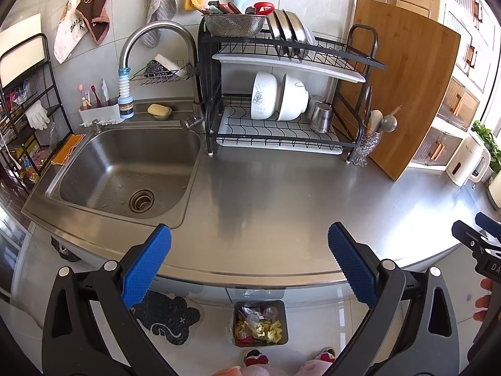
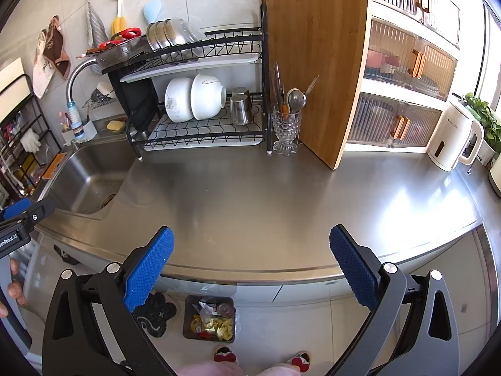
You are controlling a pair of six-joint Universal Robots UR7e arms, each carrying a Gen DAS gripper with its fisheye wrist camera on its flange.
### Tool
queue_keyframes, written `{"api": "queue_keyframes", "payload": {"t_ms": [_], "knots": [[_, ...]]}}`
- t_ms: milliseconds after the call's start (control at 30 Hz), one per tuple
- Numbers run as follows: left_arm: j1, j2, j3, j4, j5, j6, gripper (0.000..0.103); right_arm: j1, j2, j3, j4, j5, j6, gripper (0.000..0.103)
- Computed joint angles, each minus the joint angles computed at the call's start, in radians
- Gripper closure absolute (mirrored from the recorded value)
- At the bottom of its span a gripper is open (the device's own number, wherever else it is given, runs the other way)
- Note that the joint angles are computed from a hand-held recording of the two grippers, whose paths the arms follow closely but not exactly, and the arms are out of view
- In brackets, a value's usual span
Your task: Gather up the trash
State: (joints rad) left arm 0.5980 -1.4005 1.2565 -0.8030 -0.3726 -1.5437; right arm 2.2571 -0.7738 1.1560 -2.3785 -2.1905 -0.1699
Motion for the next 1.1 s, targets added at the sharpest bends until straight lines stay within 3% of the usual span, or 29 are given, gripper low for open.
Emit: {"api": "queue_keyframes", "payload": {"t_ms": [67, 167, 267, 367, 733, 1100], "knots": [[0.000, 0.009, -0.013, 0.033, 0.006, -0.027, 0.008, 0.000, 0.000, 0.001, -0.001, -0.002, 0.001, 0.003], [0.000, 0.045, -0.065, 0.194, 0.023, -0.152, 0.008, -0.001, 0.006, -0.005, -0.003, -0.006, -0.002, 0.003], [0.004, 0.022, -0.029, 0.093, 0.021, -0.079, 0.008, -0.004, 0.013, -0.012, 0.002, -0.007, -0.002, 0.003], [0.003, 0.029, -0.034, 0.132, 0.038, -0.111, 0.008, -0.006, 0.013, -0.014, 0.004, -0.006, -0.004, 0.003], [0.006, 0.015, -0.012, 0.061, 0.030, -0.054, 0.008, -0.008, 0.011, -0.012, 0.008, 0.001, 0.001, 0.003], [0.006, 0.034, -0.049, 0.145, 0.009, -0.144, 0.008, -0.005, 0.008, -0.006, 0.004, 0.003, -0.004, 0.003]]}}
